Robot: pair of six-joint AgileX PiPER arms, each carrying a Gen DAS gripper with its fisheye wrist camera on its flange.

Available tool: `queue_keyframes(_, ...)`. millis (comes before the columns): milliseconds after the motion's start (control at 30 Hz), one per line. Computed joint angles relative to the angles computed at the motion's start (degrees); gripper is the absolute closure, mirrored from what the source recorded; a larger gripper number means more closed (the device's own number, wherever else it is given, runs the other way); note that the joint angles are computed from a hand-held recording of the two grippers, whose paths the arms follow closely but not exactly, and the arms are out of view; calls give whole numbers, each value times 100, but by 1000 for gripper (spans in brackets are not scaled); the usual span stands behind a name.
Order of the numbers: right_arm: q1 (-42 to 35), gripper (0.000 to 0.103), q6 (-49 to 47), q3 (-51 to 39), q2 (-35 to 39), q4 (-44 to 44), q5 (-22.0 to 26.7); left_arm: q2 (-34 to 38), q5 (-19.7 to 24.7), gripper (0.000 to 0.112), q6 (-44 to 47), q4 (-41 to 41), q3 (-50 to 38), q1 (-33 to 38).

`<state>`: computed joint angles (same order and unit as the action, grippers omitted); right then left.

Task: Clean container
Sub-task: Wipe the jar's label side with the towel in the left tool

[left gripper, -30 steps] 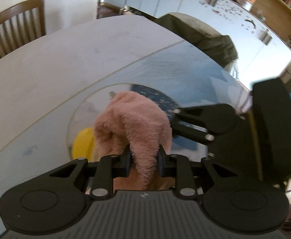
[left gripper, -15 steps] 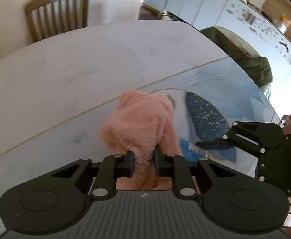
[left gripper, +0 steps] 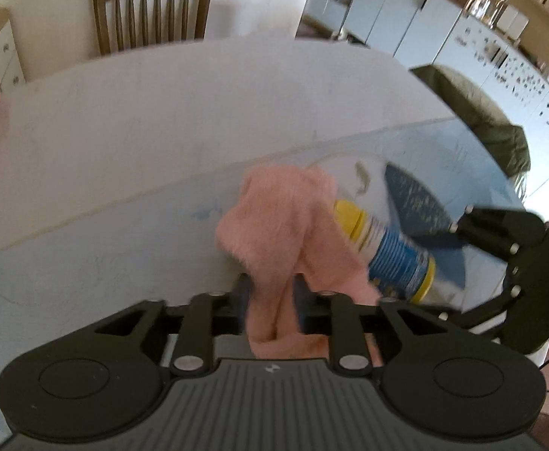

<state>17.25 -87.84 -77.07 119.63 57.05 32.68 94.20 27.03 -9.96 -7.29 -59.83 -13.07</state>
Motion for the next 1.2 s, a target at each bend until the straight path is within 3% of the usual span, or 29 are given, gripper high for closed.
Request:
queue_keyframes(33,2,41,13,8,-8,-9,1,-9,-43,63,-40,90,-43,-11)
queue_keyframes(100,8,41,43,19,-21,-24,2,13,-164,46,-185,317,-161,-51)
queue_keyframes(200,14,41,68,10,-23,-52,-6,313,-126,44,79,74,-551,-4)
queue_keyframes(333,12,41,100,-5,-23,-81,2,1021,373,43,1036,-1438,-1292,335)
queue_keyframes(433,14,41,96,-1,-29,-87,-4,1565,620,43,548,-1269,-1796,325)
queue_keyframes(667,44,40,-1,44,-29,-77,-113,2068,486,43,136,-1506,-2047,425)
queue_keyframes(867,102,40,-44,121,-40,-97,-282,2346,713,53,-764,9,-2431,99)
queue_keyframes(1000,90,40,146,94,-11,-147,-273,2291,699,78,-1292,1110,-2344,-149)
queue_keyframes(1100,89,39,306,71,13,-212,-293,2085,522,90,-1372,1244,-2087,-167)
queue_keyframes(1200,117,41,-19,223,-58,-26,-440,1653,397,91,-1238,1182,-1764,-169)
